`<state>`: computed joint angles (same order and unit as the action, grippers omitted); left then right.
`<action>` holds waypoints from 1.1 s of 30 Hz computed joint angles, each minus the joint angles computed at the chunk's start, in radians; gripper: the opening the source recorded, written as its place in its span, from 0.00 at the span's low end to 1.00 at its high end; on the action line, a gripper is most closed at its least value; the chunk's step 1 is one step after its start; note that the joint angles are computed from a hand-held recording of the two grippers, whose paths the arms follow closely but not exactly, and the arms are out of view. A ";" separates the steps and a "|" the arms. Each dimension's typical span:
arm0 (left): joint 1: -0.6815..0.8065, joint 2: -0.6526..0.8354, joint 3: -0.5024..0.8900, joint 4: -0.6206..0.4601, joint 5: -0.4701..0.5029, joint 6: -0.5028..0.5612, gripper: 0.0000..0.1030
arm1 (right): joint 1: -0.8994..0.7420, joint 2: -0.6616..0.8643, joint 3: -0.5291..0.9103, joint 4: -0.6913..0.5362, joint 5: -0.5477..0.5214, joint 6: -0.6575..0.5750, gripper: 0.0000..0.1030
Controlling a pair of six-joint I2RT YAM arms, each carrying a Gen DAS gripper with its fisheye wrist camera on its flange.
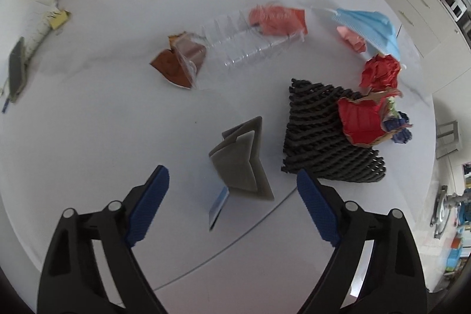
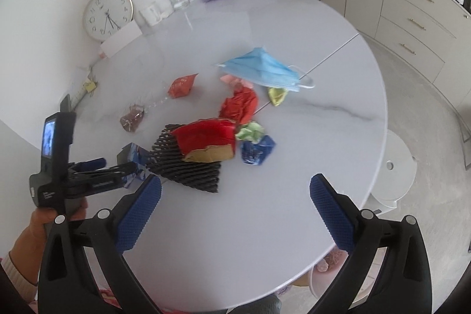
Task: Collect trash
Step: 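Grasp the grey paper carton with the left tool while the right tool grasps the red candy packet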
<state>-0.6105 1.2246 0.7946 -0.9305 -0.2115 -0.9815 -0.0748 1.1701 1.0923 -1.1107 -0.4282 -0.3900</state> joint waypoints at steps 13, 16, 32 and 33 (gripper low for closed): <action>0.139 -0.035 -0.108 0.150 0.135 0.112 0.31 | 0.169 0.122 -0.002 0.093 0.061 0.110 0.97; 0.192 -0.087 -0.119 0.136 0.154 0.121 0.30 | 0.245 0.172 0.047 0.092 0.055 0.108 0.97; 0.477 -0.372 -0.109 -0.097 0.153 0.295 0.30 | 0.676 0.701 0.628 0.033 0.099 0.301 0.97; 0.496 -0.384 -0.113 -0.101 0.160 0.313 0.30 | 0.677 0.723 0.661 0.021 0.119 0.276 0.97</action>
<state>-0.1148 0.8406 0.6820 -1.0310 -0.0511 -0.6684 0.6022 1.8935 1.7534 -1.0892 -0.3091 -0.1139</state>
